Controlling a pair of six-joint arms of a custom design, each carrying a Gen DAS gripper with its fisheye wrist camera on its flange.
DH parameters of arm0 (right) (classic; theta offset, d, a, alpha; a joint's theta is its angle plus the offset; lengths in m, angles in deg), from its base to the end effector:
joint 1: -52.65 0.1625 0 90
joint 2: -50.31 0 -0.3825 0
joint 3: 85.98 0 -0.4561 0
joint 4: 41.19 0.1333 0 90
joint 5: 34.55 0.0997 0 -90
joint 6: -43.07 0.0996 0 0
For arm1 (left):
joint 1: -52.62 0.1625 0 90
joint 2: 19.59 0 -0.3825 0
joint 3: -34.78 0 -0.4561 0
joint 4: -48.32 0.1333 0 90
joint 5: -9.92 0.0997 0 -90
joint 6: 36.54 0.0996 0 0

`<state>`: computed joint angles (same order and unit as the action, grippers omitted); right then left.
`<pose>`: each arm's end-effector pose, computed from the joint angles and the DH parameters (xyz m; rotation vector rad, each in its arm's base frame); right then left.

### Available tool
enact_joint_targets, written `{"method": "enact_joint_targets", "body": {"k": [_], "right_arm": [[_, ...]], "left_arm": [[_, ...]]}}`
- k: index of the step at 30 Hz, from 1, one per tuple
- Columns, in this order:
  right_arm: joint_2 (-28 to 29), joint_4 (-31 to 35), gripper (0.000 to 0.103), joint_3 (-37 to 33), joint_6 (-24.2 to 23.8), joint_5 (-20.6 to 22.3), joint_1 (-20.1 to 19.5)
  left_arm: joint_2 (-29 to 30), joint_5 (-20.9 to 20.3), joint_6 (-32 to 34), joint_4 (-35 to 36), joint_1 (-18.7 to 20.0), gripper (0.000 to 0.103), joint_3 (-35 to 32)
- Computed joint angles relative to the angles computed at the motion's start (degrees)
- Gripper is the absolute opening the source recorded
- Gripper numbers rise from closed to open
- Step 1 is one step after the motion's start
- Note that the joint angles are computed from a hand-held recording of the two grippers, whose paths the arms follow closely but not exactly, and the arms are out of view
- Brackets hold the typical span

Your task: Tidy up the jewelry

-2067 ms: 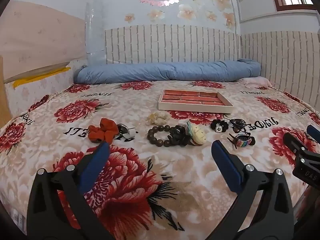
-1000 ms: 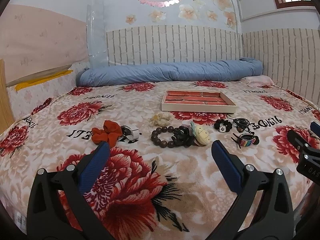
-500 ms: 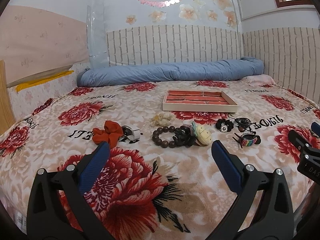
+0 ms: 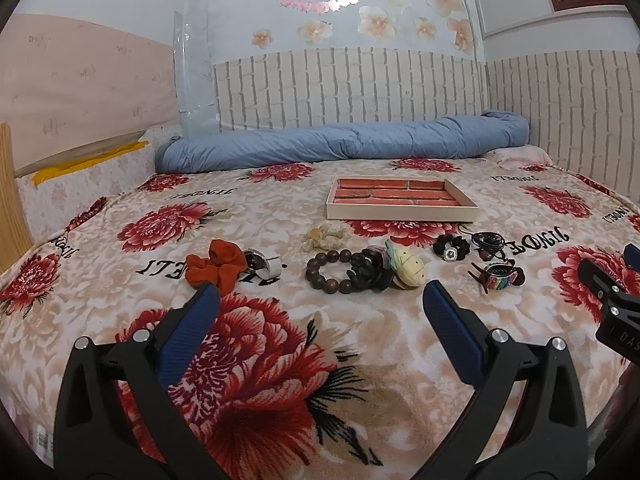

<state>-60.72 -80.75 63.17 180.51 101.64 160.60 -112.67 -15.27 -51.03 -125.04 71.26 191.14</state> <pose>0.1487 -0.2598 0.1400 0.2042 -1.7548 1.4746 -0.2060 -0.3053 0.1315 0.8385 2.0730 -1.2487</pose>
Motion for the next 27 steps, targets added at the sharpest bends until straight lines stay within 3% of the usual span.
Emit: {"method": "enact_joint_targets", "body": {"k": [27], "right_arm": [[-0.13,-0.10,0.099,0.09,-0.30,-0.04,-0.20]], "left_arm": [[1.67,-0.53,-0.21,-0.52,0.21,0.098,-0.24]]}}
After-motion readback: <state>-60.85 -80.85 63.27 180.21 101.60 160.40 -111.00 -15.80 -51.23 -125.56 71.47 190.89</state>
